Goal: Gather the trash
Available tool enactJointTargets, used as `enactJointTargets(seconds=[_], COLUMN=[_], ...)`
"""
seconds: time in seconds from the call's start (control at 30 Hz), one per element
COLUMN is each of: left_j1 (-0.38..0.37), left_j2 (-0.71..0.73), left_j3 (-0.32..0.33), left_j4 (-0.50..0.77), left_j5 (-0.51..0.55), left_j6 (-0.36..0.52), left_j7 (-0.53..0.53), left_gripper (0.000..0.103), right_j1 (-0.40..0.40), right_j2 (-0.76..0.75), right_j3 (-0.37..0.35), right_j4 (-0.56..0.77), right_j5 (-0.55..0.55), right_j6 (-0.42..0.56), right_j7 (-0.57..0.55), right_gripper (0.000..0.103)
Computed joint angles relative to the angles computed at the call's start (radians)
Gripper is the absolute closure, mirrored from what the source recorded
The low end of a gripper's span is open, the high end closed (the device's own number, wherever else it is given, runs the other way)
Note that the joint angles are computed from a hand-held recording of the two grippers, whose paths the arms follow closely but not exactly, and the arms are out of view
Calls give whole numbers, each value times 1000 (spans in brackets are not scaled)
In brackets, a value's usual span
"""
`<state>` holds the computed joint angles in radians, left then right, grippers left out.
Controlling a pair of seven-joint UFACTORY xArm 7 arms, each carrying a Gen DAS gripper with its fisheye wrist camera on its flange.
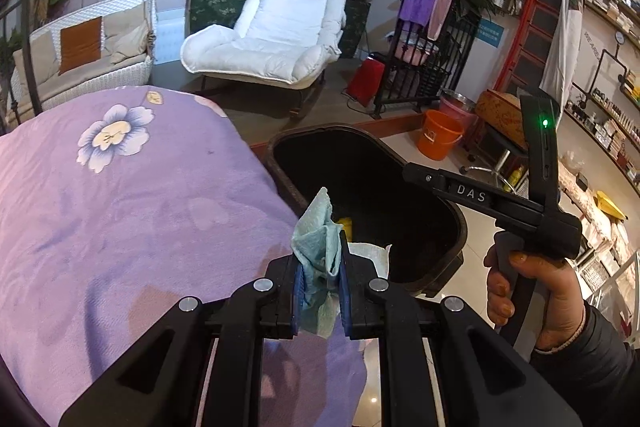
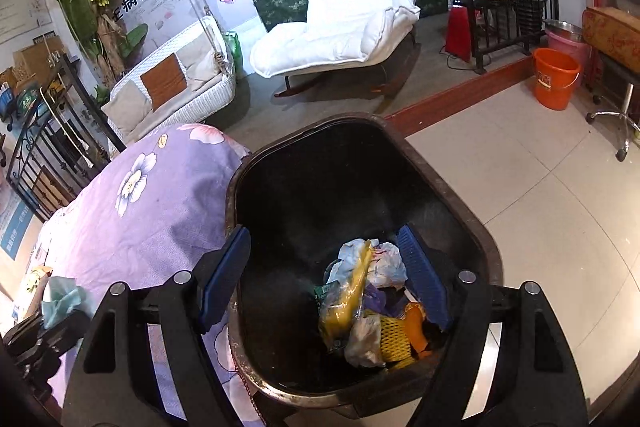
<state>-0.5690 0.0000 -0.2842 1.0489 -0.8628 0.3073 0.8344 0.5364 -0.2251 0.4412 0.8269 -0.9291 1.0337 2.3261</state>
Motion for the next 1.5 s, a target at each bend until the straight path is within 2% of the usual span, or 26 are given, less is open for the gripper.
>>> enactJointTargets(seconds=[0.4,0.67,0.77,0.8,0.87,0.93,1.03,1.27,1.4,1.47,1.5], left_j1=[-19,-31,-29,-36,-39,-52,-50,-22,48,70,61], left_j2=[140,227,243,255,269,278,272,228,166,131,118], left_j3=[-60,-86,-98,-96,-98,-95,-108,-127,-181,-196,-182], left_j4=[132,205,216,230,241,244,219,172,111,81,69], left_j5=[189,363,398,421,454,496,524,558,439,364,359], left_j6=[36,38,38,41,42,24,-50,-126,-174,-197,-209], left_j7=[-96,-215,-234,-253,-266,-287,-294,-306,-225,-167,-167], left_gripper=[88,88,87,84,72,43,18,12,9,7,7], right_j1=[48,54,48,46,42,38,33,18,8,2,1], right_j2=[-42,-119,-139,-145,-154,-163,-174,-187,-188,-166,-150], right_j3=[62,82,94,97,104,111,121,134,137,145,149], right_j4=[28,-19,-31,-35,-40,-44,-47,-42,-34,-9,7], right_j5=[49,105,123,129,140,149,161,185,187,172,161], right_j6=[245,301,312,314,320,326,338,380,385,399,408], right_j7=[-37,-26,-18,-19,-19,-16,-17,-6,13,8,3], right_gripper=[23,23,22,22,22,21,18,9,9,8,8])
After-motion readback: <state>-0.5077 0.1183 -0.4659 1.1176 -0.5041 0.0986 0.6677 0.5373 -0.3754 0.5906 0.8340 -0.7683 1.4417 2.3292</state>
